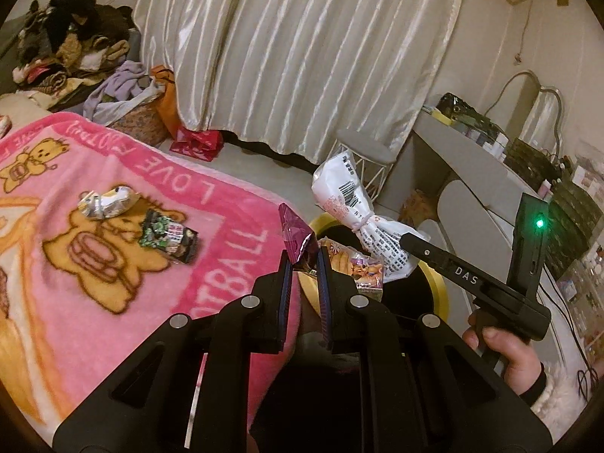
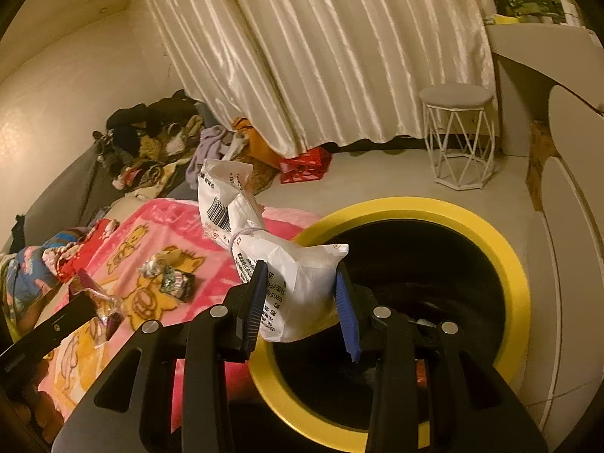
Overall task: Collect trash
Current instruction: 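Carry the pink wrapper and white bag over the yellow-rimmed bin with both tools, then open both tools to drop the wrapper and bag into the bin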
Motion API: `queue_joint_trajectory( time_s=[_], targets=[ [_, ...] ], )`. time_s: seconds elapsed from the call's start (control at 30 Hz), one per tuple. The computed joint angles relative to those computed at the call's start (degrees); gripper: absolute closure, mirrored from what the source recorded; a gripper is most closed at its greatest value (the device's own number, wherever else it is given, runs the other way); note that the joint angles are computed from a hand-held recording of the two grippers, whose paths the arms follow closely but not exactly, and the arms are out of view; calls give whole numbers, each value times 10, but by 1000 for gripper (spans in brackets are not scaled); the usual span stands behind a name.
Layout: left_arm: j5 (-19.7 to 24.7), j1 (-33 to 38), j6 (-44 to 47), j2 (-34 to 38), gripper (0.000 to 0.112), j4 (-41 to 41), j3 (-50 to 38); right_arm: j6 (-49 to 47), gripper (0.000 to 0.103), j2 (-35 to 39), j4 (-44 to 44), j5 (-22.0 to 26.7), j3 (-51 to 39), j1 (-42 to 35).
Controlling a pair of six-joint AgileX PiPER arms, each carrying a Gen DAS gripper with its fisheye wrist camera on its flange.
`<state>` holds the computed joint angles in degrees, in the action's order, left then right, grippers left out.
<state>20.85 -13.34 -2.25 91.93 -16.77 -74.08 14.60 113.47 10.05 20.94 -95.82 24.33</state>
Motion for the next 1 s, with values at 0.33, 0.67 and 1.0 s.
queue_joint_trajectory(
  time_s=[0.33, 0.67, 1.0],
  targets=[
    [3, -27, -12, 24, 104, 19, -26, 47, 69, 1, -28, 5, 10, -22],
    [10, -49, -19, 59, 104, 32, -60, 113, 69, 0, -83, 8, 22, -36],
    [28, -67, -30, 104, 104, 49, -107, 170, 69, 2, -130, 19, 28, -48]
  ],
)
